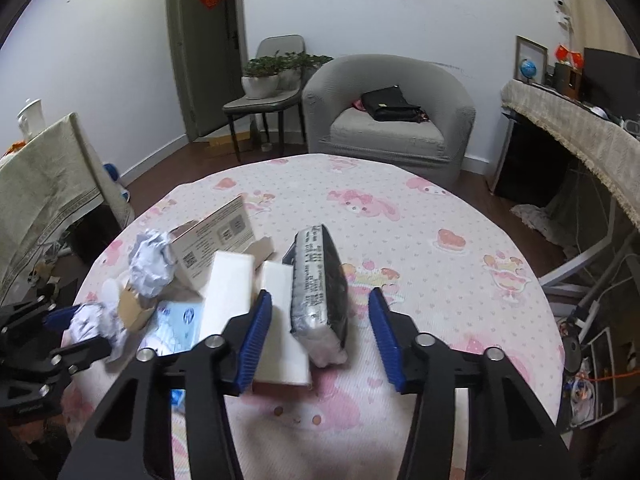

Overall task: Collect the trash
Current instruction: 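Grasp the crumpled foil ball with the left tool while the right tool grasps the black packet, then carry both items to the teal bin and open both tools to drop them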

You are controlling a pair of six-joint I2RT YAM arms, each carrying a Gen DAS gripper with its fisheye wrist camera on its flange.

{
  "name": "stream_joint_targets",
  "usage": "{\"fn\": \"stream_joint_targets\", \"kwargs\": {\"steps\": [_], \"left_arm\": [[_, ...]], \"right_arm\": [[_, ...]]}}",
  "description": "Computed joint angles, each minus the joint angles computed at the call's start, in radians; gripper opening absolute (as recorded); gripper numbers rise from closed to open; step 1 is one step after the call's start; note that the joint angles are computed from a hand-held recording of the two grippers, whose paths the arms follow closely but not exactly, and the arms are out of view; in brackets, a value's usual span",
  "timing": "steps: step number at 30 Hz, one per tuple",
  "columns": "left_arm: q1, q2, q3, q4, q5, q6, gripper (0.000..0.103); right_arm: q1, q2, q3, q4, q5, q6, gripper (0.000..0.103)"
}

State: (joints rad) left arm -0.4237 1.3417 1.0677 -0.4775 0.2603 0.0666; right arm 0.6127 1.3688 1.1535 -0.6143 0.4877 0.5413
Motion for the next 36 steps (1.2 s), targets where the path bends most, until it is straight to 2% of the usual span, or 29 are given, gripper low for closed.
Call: {"fn": "stream_joint_targets", "kwargs": {"steps": [4, 9, 11, 12, 19, 27, 32, 36], "left_arm": [[0.03, -0.018, -0.012, -0.008, 0.032, 0.019, 0.046], [0.096, -0.045, -0.025, -0.018, 0.082, 0.05, 0.046], [0.13, -0.047, -0.021, -0.026, 0.109, 0.056, 0.046], [0.149, -0.048, -0.02, -0.029, 0.117, 0.062, 0.046], [0.28, -0.06, -0.007, -0.057, 0.171, 0.094, 0.046], [0.46, -0.009, 0.004, -0.105, 0.203, 0.17, 0.046], [0.573, 0.029, 0.013, -0.129, 0.234, 0.233, 0.046], [0.656, 0.072, 0.034, -0.154, 0.263, 0.273, 0.046]], "right_arm": [[-0.043, -0.001, -0.015, 0.028, -0.021, 0.051, 0.037], [-0.071, 0.045, 0.007, 0.026, -0.057, 0.083, 0.037], [-0.07, 0.068, 0.027, 0.019, -0.053, 0.093, 0.019], [-0.063, 0.076, 0.04, 0.013, -0.036, 0.097, 0.017], [0.026, 0.1, 0.128, -0.014, 0.142, 0.111, 0.016], [0.119, 0.132, 0.214, 0.03, 0.247, 0.066, 0.016], [0.197, 0.206, 0.346, -0.03, 0.408, 0.061, 0.016], [0.218, 0.264, 0.425, -0.019, 0.359, 0.028, 0.016]]}}
